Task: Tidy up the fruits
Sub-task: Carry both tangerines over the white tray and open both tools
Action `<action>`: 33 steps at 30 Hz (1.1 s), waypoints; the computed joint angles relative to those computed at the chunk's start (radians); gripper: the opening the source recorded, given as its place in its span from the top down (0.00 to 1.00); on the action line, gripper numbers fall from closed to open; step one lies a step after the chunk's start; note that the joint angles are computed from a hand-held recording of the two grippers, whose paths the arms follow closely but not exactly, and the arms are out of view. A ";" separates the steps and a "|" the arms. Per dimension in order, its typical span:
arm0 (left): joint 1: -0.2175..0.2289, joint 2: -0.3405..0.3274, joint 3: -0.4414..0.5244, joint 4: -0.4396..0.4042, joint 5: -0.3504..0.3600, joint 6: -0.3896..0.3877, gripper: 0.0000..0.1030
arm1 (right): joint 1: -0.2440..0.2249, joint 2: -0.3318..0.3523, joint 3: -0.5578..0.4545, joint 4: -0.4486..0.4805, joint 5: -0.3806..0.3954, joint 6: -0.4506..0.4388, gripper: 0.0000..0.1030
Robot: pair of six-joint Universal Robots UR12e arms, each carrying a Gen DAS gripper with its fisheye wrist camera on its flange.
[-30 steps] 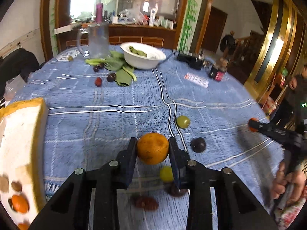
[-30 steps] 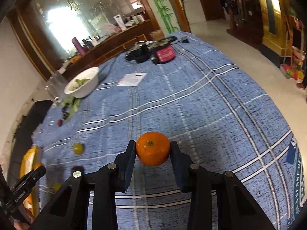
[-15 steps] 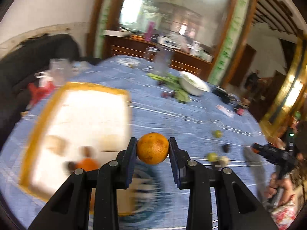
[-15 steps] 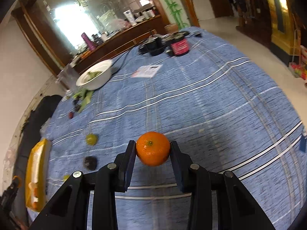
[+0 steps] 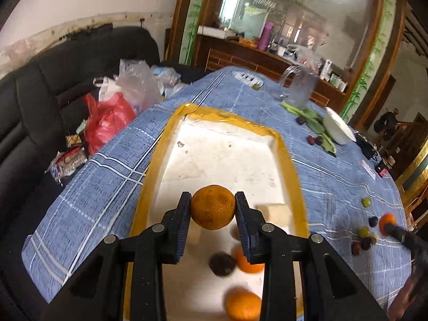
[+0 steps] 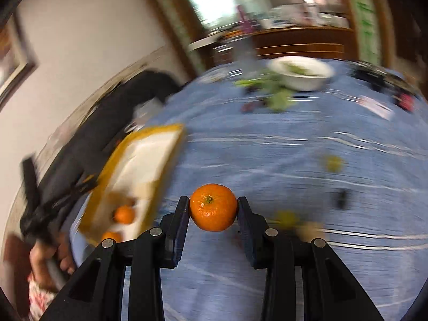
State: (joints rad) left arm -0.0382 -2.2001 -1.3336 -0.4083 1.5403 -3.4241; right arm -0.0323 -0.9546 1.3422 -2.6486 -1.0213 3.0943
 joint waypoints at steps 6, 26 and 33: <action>0.006 -0.039 0.063 -0.081 -0.019 0.010 0.69 | 0.096 0.033 -0.053 0.033 -0.059 -0.152 0.62; 0.037 -0.045 0.058 -0.072 -0.114 -0.065 0.41 | 0.186 0.174 -0.286 0.190 -0.173 -0.192 0.61; 0.035 0.000 -0.017 0.025 -0.109 -0.116 0.31 | 0.175 0.137 -0.225 0.086 -0.164 -0.164 0.41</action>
